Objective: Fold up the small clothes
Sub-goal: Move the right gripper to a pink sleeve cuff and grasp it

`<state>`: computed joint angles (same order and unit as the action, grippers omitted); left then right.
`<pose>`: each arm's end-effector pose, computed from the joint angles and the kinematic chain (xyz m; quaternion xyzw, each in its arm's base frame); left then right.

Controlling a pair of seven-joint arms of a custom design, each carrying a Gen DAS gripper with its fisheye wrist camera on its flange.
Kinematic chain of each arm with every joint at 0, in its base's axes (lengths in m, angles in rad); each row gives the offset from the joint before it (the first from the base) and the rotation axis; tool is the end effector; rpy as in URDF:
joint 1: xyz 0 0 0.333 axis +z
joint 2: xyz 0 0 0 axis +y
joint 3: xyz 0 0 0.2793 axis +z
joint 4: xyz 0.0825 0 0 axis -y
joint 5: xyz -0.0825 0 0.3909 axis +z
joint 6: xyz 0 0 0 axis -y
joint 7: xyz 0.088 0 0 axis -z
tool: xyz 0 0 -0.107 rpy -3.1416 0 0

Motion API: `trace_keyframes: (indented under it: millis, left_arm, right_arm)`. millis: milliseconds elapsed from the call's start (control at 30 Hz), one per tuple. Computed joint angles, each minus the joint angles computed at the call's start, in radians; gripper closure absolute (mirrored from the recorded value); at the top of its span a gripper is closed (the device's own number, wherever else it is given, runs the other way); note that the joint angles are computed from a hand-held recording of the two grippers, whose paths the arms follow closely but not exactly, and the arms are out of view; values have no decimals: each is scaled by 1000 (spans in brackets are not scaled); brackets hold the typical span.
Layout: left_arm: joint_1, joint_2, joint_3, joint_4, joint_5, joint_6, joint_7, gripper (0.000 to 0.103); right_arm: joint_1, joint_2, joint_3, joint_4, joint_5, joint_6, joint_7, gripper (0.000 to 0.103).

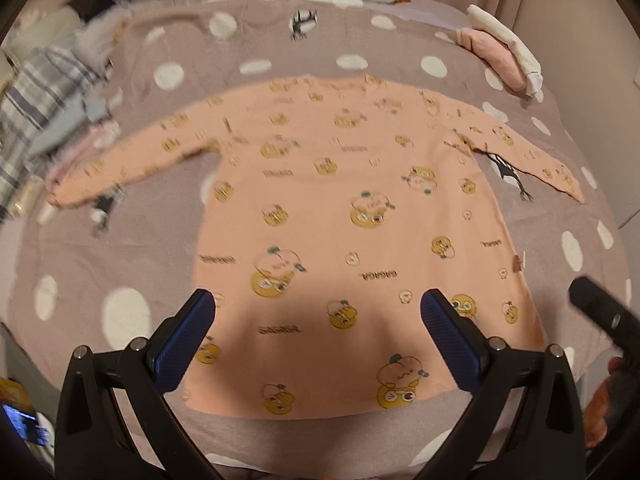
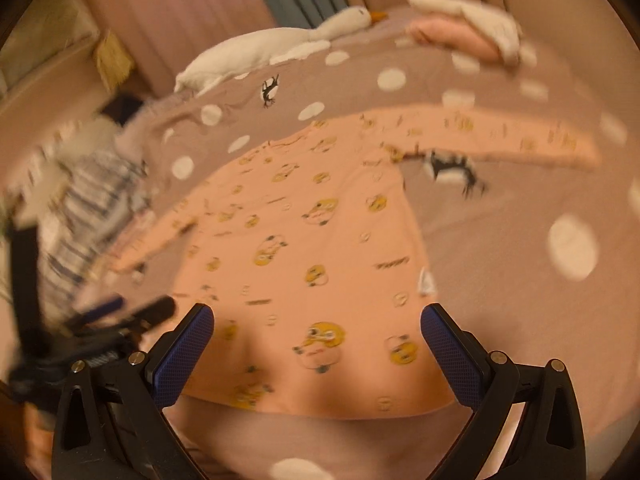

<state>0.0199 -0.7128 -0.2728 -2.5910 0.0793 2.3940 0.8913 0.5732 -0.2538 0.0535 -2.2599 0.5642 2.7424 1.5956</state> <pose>0.3971 -0.1054 0.4988 -0.8027 0.5315 -0.1873 0.1952 0.4436 0.2969 0.5084 -0.7014 0.5938 0.0136 0.3939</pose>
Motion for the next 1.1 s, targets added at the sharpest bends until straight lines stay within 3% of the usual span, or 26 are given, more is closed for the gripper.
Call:
trace_keyframes:
  millis: [167, 233, 300, 400, 467, 600, 700, 767, 900, 1100]
  left_arm:
    - [-94, 2, 136, -94, -197, 188, 109, 0]
    - [-94, 23, 145, -94, -251, 221, 136, 0]
    - [-86, 44, 145, -84, -284, 242, 157, 0]
    - [-97, 92, 175, -54, -347, 277, 216, 0]
    - [-113, 129, 199, -27, -397, 285, 266, 0]
    - [-102, 186, 198, 21, -449, 288, 312, 0]
    - [-105, 236, 212, 60, -508, 303, 339, 0]
    - [-83, 273, 200, 95, -508, 300, 332, 0]
    - [-53, 321, 185, 144, -495, 299, 321, 0]
    - [-27, 372, 176, 192, -470, 297, 303, 0]
  right_arm:
    - [7, 10, -53, -38, 182, 89, -50, 1]
    - [-13, 10, -66, -57, 215, 128, -37, 1]
    - [-47, 16, -67, -68, 199, 158, 9, 1]
    - [-128, 44, -47, -66, 69, 193, 158, 1]
    - [-121, 77, -85, -41, 98, 209, 133, 1]
    - [-149, 169, -108, 44, 211, 210, 57, 1]
    - [-182, 255, -102, 137, 416, 199, -91, 1]
    - [-216, 299, -84, 183, 486, 199, -135, 4]
    - [-292, 400, -44, 292, 603, 197, -190, 16]
    - [-383, 511, 27, 418, 652, 233, -177, 32]
